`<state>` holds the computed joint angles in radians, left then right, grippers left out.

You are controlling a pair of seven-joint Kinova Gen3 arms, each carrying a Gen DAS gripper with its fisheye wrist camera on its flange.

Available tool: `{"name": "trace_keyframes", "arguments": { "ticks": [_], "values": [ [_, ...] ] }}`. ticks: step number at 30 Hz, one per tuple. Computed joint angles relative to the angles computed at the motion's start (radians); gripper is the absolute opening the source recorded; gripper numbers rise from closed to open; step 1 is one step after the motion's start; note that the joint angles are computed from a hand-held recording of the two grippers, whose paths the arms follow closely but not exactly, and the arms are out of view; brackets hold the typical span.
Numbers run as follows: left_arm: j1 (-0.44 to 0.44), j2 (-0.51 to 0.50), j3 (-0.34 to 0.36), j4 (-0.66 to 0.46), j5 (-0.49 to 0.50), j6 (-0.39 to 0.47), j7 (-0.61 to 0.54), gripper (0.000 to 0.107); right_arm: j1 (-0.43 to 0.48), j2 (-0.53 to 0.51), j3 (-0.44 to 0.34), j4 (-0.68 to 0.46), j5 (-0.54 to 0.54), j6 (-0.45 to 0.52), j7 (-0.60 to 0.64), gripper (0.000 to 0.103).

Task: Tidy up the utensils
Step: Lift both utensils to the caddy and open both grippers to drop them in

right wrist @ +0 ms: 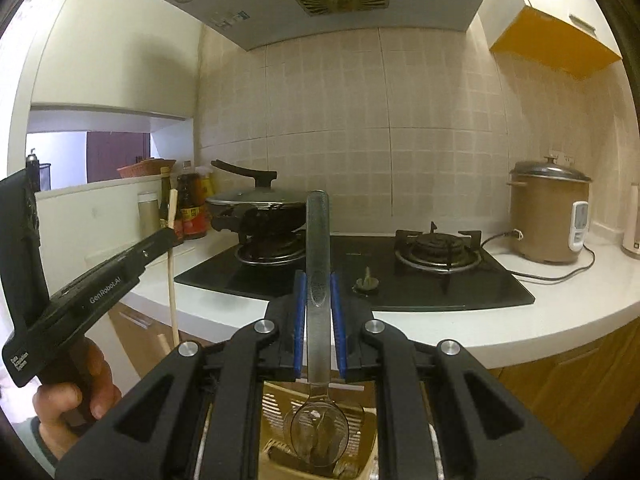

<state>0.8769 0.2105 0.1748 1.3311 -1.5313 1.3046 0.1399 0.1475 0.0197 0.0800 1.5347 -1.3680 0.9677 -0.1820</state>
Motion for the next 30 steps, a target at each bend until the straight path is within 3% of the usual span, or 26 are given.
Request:
{"name": "trace_keyframes", "arguments": {
  "ticks": [7,19,20,22,24,30],
  "values": [
    [-0.028,-0.013,0.007,0.081,-0.016,-0.039,0.095,0.004,-0.003,0.028,-0.015,0.04,-0.032,-0.033,0.056,0.01],
    [-0.05,-0.048,0.039,0.137,0.055,-0.078,0.081,0.006,0.06,0.06,-0.013,0.007,0.045,0.092,-0.057,0.011],
    [-0.049,-0.056,0.046,0.145,0.062,-0.075,0.079,0.007,0.067,0.062,-0.011,0.002,0.051,0.109,-0.07,0.011],
    [-0.049,-0.068,0.059,0.153,0.077,-0.065,0.079,0.025,0.079,0.062,-0.008,-0.007,0.071,0.136,-0.099,0.011],
    [-0.045,-0.081,0.072,0.164,0.083,-0.044,0.094,0.035,0.094,0.063,-0.003,-0.015,0.087,0.172,-0.119,0.011],
    [-0.021,-0.115,0.126,0.166,0.108,0.033,0.092,0.035,0.151,0.061,0.022,-0.04,0.092,0.298,-0.164,0.011]
  ]
}}
